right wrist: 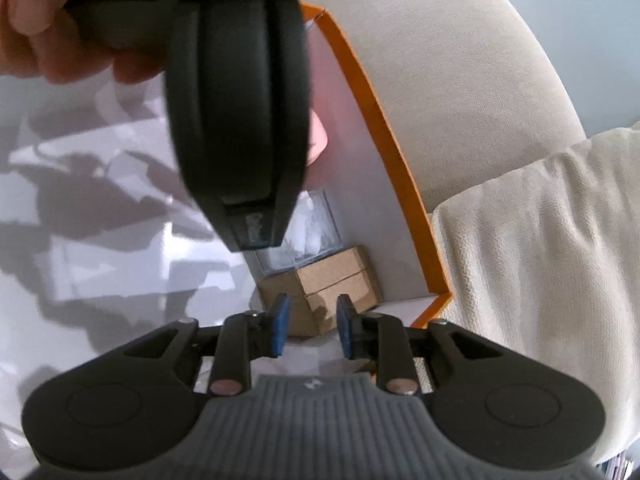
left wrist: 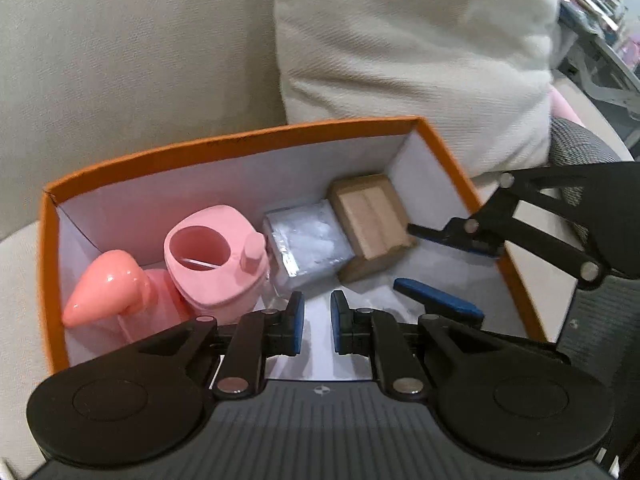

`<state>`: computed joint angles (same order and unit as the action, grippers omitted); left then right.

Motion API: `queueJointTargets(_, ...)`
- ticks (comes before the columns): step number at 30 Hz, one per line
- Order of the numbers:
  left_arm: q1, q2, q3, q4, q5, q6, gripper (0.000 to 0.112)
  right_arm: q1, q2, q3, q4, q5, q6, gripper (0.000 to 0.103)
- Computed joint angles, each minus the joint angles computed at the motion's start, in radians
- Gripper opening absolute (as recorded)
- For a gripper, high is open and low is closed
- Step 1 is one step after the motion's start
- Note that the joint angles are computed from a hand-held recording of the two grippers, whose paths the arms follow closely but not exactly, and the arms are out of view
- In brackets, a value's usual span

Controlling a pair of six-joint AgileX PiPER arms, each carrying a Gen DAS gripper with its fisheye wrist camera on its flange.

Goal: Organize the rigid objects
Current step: 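Lift both tools out of the shoebox and back toward the sofa pile, then move the right tool to the photo card box while the left tool approaches the plaid case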

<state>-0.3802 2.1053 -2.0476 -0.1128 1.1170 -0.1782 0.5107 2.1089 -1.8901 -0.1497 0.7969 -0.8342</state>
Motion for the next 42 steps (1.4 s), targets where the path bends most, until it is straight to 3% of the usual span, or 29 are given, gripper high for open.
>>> queueJointTargets(6, -0.006, -0.129, 0.116, -0.005, -0.034, 0.035, 0.014, 0.033, -0.066, 0.046, -0.034, -0.003, 0.108, 0.026)
queueJointTargets(13, -0.037, -0.366, 0.312, 0.086, -0.078, 0.033, 0.014, 0.076, -0.208, 0.179, -0.035, -0.042, 0.331, 0.026)
queueJointTargets(20, -0.016, -0.648, 0.534, 0.138, -0.098, -0.016, 0.016, 0.136, -0.358, 0.294, -0.028, -0.066, 0.7, 0.026)
queueJointTargets(26, 0.03, -0.872, 0.727, 0.185, -0.103, -0.095, 0.016, 0.281, -0.457, 0.403, -0.2, -0.125, 1.163, 0.028)
queueJointTargets(33, 0.161, -1.101, 0.9, 0.191, -0.062, -0.097, 0.02, 0.46, -0.435, 0.372, -0.326, -0.104, 1.534, 0.032)
queueJointTargets(35, 0.247, -1.159, 0.944, 0.153, -0.049, -0.049, 0.02, 0.505, -0.414, 0.353, -0.359, -0.097, 1.63, 0.037)
queueJointTargets(42, 0.633, -1.274, 1.123, -0.106, -0.052, 0.255, 0.02, 0.622, -0.306, 0.296, -0.412, -0.079, 1.872, 0.038)
